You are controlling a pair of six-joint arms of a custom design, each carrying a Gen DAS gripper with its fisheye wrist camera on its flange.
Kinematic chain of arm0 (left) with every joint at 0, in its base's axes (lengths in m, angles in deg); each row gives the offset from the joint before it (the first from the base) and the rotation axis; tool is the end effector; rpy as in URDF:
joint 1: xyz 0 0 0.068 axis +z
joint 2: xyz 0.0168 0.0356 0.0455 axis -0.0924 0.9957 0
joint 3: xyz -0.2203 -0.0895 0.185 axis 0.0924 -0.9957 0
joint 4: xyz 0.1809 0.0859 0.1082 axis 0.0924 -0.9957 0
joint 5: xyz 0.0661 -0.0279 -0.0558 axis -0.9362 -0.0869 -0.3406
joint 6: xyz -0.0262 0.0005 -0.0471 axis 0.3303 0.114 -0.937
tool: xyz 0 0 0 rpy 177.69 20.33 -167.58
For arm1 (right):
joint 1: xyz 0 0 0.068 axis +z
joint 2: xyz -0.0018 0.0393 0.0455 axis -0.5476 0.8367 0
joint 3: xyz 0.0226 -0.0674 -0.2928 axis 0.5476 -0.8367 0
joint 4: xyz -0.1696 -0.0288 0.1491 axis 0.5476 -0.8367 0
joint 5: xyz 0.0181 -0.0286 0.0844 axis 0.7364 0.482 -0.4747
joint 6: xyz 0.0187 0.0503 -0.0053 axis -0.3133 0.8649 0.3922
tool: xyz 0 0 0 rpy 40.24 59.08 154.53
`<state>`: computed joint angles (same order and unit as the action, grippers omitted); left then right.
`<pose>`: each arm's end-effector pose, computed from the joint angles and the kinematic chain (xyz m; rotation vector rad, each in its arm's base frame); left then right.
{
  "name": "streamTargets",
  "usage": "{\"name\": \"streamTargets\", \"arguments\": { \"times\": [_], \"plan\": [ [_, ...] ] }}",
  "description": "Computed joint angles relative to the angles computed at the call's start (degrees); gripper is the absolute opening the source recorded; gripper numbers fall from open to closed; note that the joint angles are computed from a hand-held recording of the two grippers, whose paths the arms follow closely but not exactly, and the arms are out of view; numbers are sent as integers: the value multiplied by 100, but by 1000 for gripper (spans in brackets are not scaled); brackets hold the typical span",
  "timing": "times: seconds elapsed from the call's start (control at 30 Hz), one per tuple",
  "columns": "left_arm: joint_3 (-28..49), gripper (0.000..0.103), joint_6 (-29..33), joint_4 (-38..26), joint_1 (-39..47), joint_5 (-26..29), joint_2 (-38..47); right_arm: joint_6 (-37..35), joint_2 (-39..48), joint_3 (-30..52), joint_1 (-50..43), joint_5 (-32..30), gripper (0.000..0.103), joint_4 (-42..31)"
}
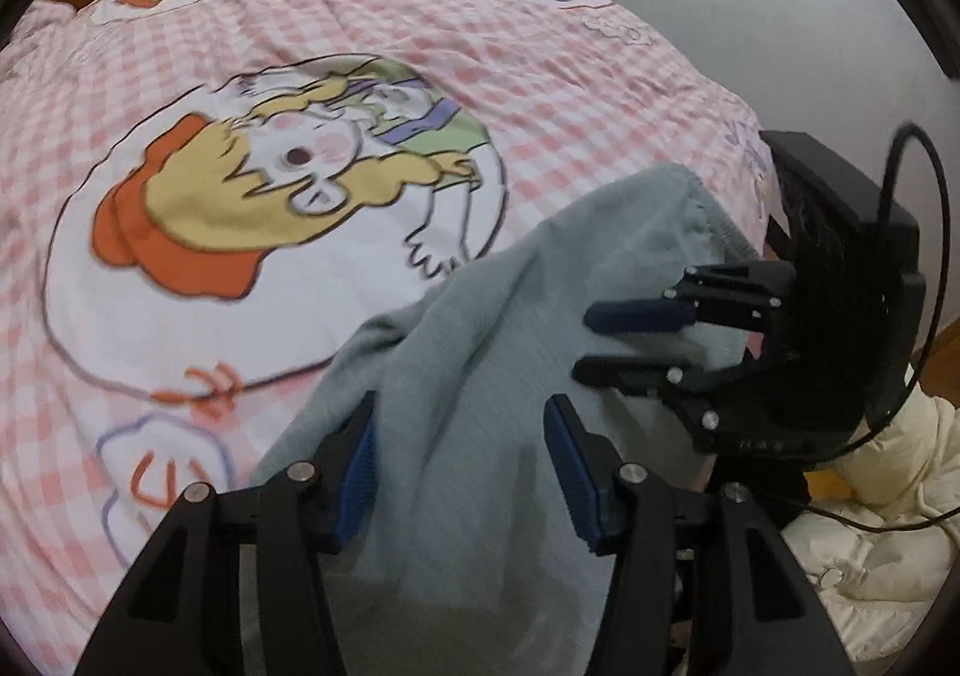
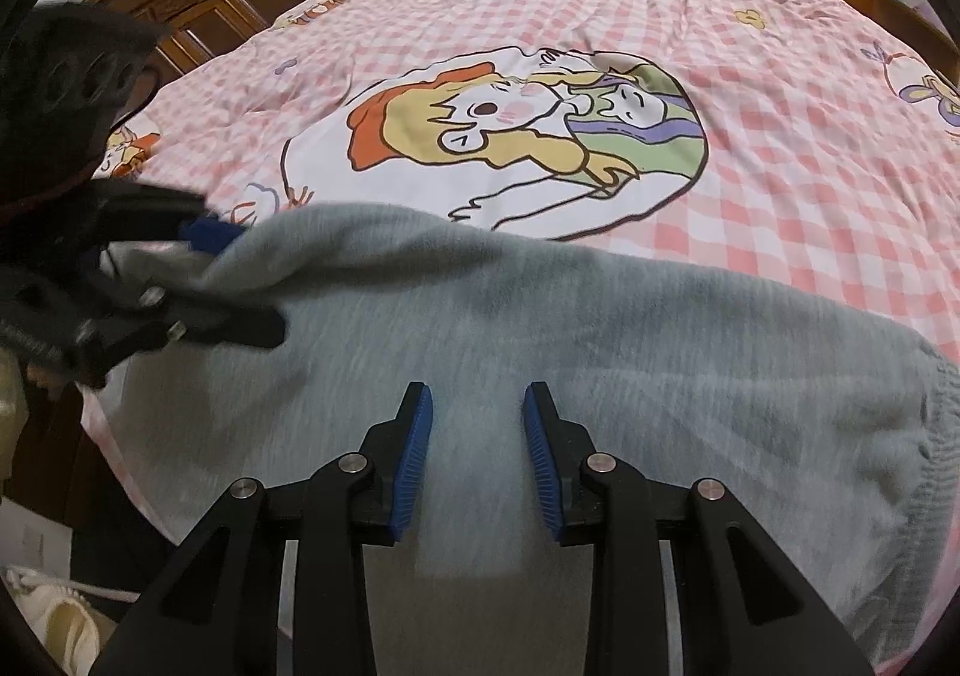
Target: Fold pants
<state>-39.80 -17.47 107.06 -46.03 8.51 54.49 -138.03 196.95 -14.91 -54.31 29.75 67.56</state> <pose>0.1435 -0.1265 0.1184 0.4071 2.6205 -0.4904 0.1854 -0.0503 0.0757 -0.8778 2.4737 0.5076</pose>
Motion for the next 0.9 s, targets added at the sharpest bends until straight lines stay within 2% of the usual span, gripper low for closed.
{"name": "streamTargets", "arguments": {
  "times": [0.1, 0.17, 0.3, 0.37, 0.53, 0.6, 0.73, 0.9],
  "plan": [
    [21, 61, 83, 423, -28, 570, 162, -242, -6, 54, -202, 8, 33, -216],
    [15, 67, 36, 725, -132, 730, 293, -450, 30, 104, -369, 6, 33, -367],
    [56, 69, -118, 1124, -91, 802, 936, -786, 197, 192, -628, -23, 33, -567],
    [-73, 69, -266, 1531, 49, 974, 1144, -846, 256, 220, -686, -31, 33, -603],
    [-118, 68, -447, 1814, 169, 776, 1024, -889, 285, 207, -725, -45, 33, -593],
    [-47, 61, -406, 1758, 306, 736, 953, -896, 285, 206, -739, -60, 33, -596],
    [54, 56, -205, 1655, 783, 856, 876, -919, 329, 223, -733, -77, 33, -581],
    [598, 20, 371, 1139, 1604, 1239, 1471, -933, 352, 224, -757, -93, 33, -572]
  ]
}}
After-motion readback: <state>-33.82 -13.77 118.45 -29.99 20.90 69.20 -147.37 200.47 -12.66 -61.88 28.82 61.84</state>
